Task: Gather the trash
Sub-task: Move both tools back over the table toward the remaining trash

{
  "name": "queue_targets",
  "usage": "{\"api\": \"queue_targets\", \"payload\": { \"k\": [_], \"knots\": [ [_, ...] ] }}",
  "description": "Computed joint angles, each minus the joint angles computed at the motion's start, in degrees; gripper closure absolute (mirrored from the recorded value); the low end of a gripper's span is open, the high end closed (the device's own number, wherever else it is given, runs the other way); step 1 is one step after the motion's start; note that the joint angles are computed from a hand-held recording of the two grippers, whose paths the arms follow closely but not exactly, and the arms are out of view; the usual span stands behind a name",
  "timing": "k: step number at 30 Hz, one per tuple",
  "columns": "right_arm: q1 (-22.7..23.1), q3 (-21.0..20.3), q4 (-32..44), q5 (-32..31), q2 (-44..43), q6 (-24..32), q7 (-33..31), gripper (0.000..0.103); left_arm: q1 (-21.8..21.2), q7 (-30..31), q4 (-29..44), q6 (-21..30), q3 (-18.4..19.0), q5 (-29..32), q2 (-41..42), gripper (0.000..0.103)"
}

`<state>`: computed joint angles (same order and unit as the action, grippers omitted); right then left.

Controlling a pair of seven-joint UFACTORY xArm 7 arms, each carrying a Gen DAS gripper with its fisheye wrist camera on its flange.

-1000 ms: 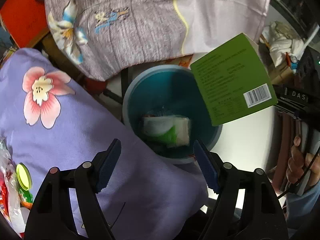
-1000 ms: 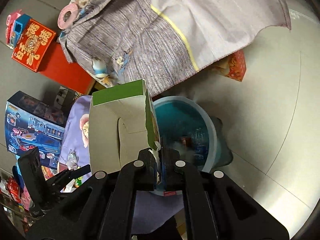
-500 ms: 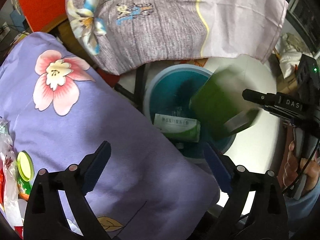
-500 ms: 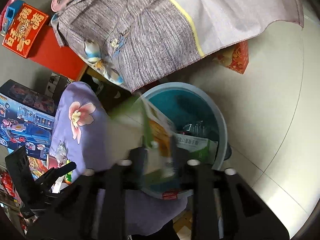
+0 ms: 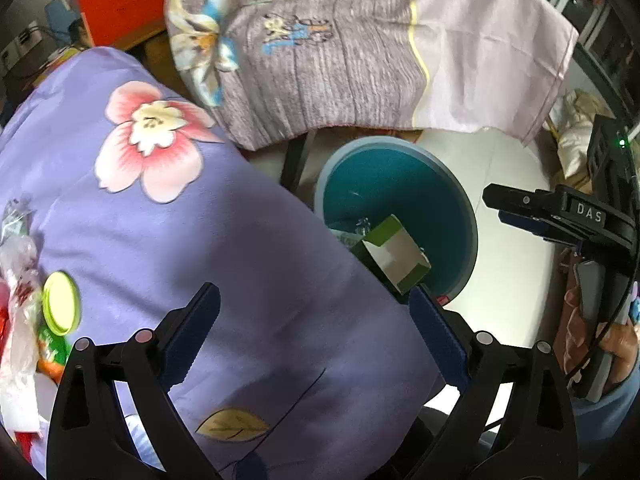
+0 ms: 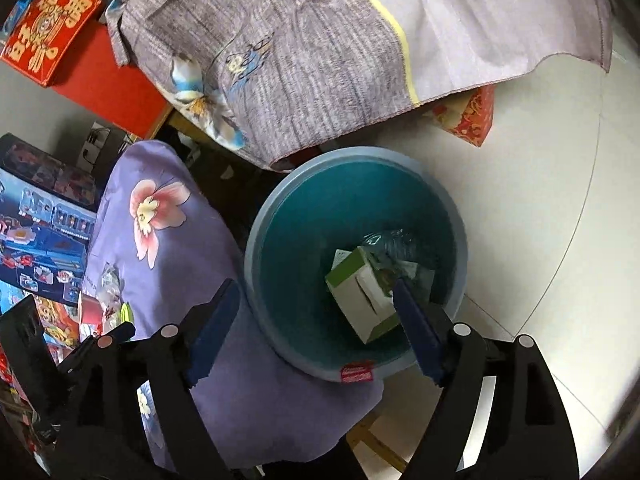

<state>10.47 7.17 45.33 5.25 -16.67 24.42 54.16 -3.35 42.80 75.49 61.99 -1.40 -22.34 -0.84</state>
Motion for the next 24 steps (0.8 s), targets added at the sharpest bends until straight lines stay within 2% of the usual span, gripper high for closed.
{"api": "queue_targets", "payload": {
  "k": [6,14,18,24],
  "knots": [
    [1.36,1.91,5.58,-2.07,3.36,2.57,0.85,0.027,2.22,1.90,-0.84,0.03,2.07,-1.40,-1.78,0.007],
    [5.35,3.77,16.94,-5.01,11.75,6.01,1.14,0.027,7.56,5.39,0.61,0.35,6.16,-3.58,-2.62,0.007],
    [8.14,4.22,25.38,-7.15,17.76,8.92,0.35,0.027,11.14,6.82,3.39,0.94,8.16,-5.36,-1.27,0.007],
    [13.71,4.14,42.03,-9.76,28.94,15.81,-2.25,0.027,17.60,8.55,8.95,2.06,10.60,-8.57,2.08,0.007]
  ]
}}
